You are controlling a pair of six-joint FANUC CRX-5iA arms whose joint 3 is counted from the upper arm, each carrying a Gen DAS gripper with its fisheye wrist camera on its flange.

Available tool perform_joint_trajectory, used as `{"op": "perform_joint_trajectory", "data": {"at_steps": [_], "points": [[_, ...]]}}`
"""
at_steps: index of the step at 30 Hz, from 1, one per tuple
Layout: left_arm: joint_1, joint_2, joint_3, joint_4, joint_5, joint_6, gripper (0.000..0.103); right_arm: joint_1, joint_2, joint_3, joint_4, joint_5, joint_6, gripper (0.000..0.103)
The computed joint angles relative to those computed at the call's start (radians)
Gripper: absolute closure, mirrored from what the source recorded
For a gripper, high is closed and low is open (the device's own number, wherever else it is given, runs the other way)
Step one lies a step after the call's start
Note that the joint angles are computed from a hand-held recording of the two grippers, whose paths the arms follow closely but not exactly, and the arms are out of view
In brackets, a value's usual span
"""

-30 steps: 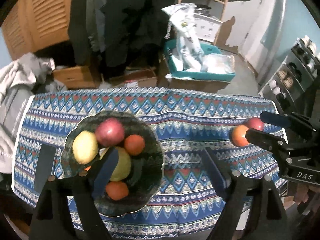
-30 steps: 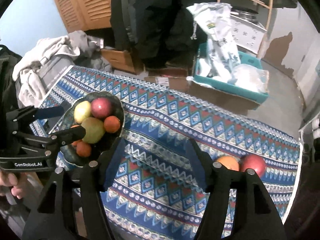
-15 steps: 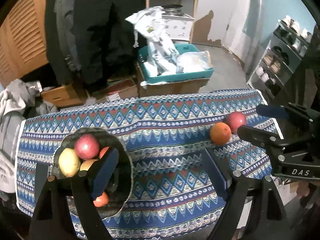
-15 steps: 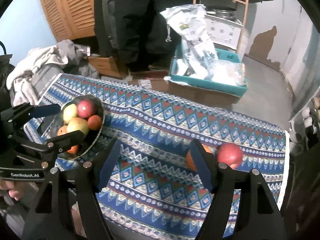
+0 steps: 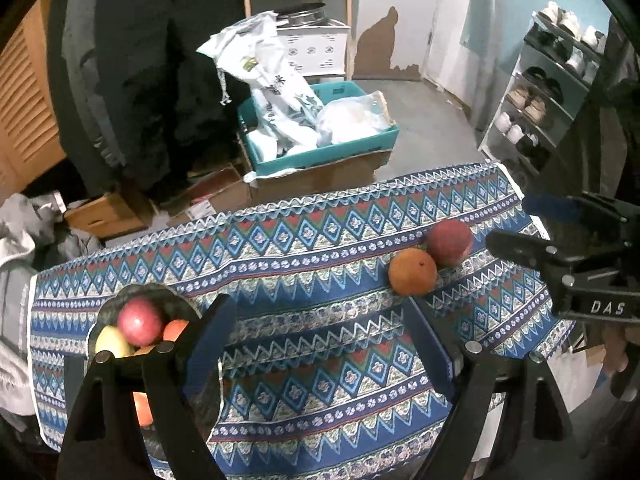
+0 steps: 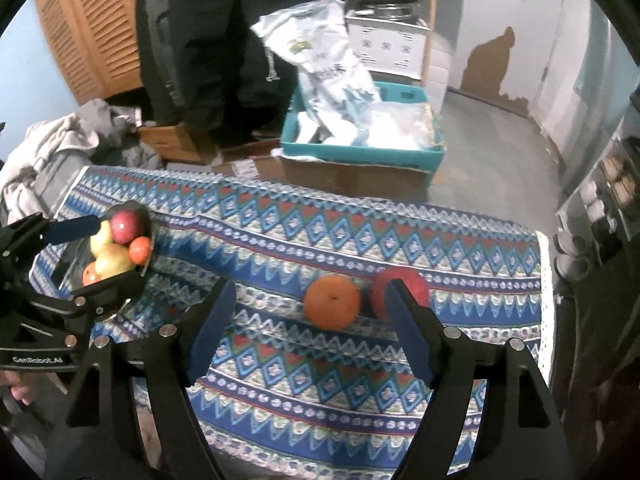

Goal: Organize fruits
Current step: 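Approach the red apple with the right gripper while the left gripper approaches the orange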

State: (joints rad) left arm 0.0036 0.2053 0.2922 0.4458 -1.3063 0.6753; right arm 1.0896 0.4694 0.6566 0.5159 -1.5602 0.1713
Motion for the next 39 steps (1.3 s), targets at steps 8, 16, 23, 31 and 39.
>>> {"op": "perform_joint_trajectory", "data": {"at_steps": [8, 16, 23, 31, 39], "points": [[-0.054, 0.046, 0.036, -0.032, -0.016, 0.043, 0.016, -0.022, -0.075, -0.126, -0.035, 0.018, -0.051, 0.025], [-0.110, 0.109, 0.080, -0.068, -0.009, 0.082, 0.016, -0.084, -0.106, -0.203, -0.099, 0.049, -0.030, 0.025], [-0.148, 0.166, 0.115, -0.092, -0.005, 0.111, 0.016, -0.136, -0.113, -0.252, -0.140, 0.121, 0.006, 0.025], [-0.186, 0.223, 0.140, -0.111, -0.012, 0.135, 0.016, -0.182, -0.123, -0.314, -0.231, 0.177, -0.012, 0.025], [-0.188, 0.295, 0.172, -0.132, -0.053, 0.163, 0.016, -0.207, -0.145, -0.408, -0.306, 0.275, -0.021, 0.025]]}}
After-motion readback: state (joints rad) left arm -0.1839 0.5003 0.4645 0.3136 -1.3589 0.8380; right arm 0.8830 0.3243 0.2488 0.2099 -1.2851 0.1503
